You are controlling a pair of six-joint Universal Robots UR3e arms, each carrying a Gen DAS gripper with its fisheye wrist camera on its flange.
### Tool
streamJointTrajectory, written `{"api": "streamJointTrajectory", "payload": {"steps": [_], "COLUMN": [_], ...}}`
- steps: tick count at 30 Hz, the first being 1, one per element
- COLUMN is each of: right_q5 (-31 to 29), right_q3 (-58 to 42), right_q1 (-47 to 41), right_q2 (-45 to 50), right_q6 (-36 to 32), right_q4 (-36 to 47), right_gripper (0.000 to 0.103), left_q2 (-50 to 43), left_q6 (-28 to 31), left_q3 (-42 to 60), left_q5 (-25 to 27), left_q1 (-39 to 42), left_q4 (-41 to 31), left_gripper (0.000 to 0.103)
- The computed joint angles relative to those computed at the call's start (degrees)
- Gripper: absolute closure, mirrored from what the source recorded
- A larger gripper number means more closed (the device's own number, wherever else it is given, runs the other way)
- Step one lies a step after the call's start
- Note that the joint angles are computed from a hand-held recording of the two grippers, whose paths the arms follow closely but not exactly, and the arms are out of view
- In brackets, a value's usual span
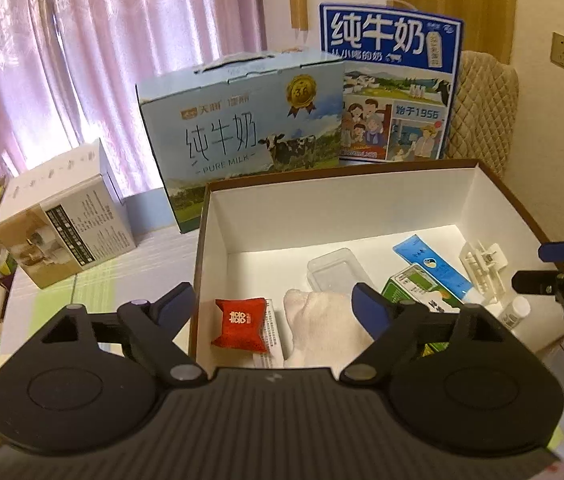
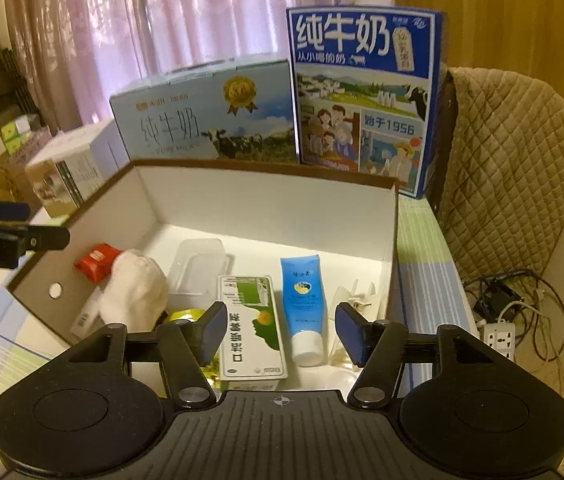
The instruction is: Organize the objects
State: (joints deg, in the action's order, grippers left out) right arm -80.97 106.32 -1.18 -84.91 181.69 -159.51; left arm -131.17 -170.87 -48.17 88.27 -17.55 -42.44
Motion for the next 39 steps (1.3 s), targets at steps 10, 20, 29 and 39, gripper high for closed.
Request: {"api": "streamJointTrajectory", "payload": {"steps": [10, 20, 29, 39], "right_q5": [1.55, -7.79, -17.49, -28.14], "right_q3": [8.11, 10.67, 8.59, 6.43], "right_q1": [-0.34, 8.39, 22.51, 38.40], "right_q2": [-15.19, -26.65, -29.79, -30.98], "right_q6": [5.43, 13.04, 21.53, 32.59], "right_q4": [2.89, 9.66, 17.08, 23.42], "right_gripper": [0.037, 0.033, 0.032, 0.032], "left_q2": [14.92, 32.30, 45.82, 60.16], "left_q6": [-1.22, -5.11, -4.30, -10.38], "left_q3": [-19.23, -35.89, -47.29, -55.01], "left_q5": [-1.67, -5.35, 3.45, 4.85], "left_q1": [0.10, 1.84, -3.20, -4.97], "left_q4": [8.50, 8.16, 4.44, -5.42], "left_gripper": [0.001, 0.001, 0.001, 0.001]}}
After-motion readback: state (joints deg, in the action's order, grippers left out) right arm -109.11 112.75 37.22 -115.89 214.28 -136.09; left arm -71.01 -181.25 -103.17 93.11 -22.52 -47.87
